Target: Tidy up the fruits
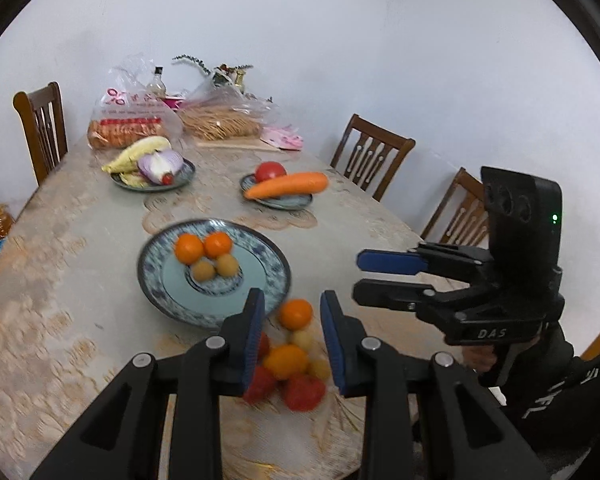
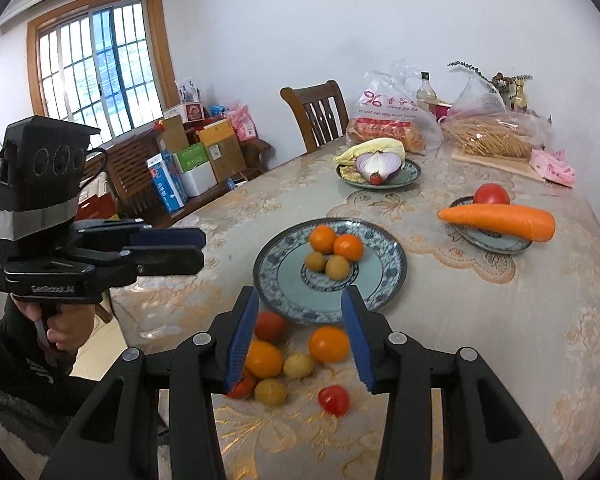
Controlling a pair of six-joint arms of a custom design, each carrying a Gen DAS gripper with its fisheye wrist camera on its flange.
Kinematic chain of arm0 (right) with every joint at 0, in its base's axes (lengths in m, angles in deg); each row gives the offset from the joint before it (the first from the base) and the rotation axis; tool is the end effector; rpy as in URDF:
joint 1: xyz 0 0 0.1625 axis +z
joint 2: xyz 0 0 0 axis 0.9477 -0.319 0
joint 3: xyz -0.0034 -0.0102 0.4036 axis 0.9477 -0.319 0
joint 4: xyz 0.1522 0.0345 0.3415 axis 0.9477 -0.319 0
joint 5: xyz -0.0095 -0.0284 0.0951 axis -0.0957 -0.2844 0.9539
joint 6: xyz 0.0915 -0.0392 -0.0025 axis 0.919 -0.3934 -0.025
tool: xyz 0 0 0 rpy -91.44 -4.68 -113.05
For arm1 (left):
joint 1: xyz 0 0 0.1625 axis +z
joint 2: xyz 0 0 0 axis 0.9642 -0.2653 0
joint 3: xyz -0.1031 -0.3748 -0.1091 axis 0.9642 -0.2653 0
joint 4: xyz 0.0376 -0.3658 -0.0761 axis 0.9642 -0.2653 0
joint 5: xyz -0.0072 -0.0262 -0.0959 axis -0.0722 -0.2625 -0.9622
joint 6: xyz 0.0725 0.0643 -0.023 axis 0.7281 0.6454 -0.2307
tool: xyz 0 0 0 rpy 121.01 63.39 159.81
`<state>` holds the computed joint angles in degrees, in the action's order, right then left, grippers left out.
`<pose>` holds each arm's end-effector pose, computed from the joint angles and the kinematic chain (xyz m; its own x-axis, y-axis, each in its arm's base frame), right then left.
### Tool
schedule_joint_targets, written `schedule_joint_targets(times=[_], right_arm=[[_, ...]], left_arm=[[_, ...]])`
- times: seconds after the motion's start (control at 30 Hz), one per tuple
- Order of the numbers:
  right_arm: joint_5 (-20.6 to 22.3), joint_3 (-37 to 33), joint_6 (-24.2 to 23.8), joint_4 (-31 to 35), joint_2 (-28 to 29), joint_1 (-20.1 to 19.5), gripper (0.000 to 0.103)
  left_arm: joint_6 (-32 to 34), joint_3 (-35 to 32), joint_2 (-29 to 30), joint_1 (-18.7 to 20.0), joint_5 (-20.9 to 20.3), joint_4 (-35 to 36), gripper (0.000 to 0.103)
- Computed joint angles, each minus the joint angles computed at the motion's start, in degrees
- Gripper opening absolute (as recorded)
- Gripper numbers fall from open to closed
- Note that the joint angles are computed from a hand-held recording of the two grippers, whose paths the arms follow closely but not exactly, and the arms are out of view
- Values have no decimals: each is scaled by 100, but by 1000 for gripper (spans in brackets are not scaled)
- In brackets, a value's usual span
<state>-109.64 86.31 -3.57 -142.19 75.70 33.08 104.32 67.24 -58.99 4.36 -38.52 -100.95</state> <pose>0.2664 -0.6635 -0.0235 -0.8032 -0.1720 0.5703 -0.5538 0.5680 -0.6088 -0.0232 -0.7575 0.2528 -0.5409 0.8268 -0.1546 0.8236 0.4833 -0.2969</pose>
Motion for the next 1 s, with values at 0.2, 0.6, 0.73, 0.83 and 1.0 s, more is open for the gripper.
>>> schedule_joint_targets(times=[0.2,0.6,0.73,0.83,1.0], right_arm=[[62,165,342,-25,79,-124,45],[733,752,797,-168,67,-426,43],[1278,903,675,-468,89,-471,43],[1142,705,541,-369,211,-375,43],[663,204,-27,-248,507,-153,43]], left_arm=[[-202,195,6,118,103,-180,30],[388,536,-117,337,1,-276,35],[281,240,69,389,12,-244,41],[97,-285,369,395,211,157,42],[-131,-970,757,407,381,949,46]])
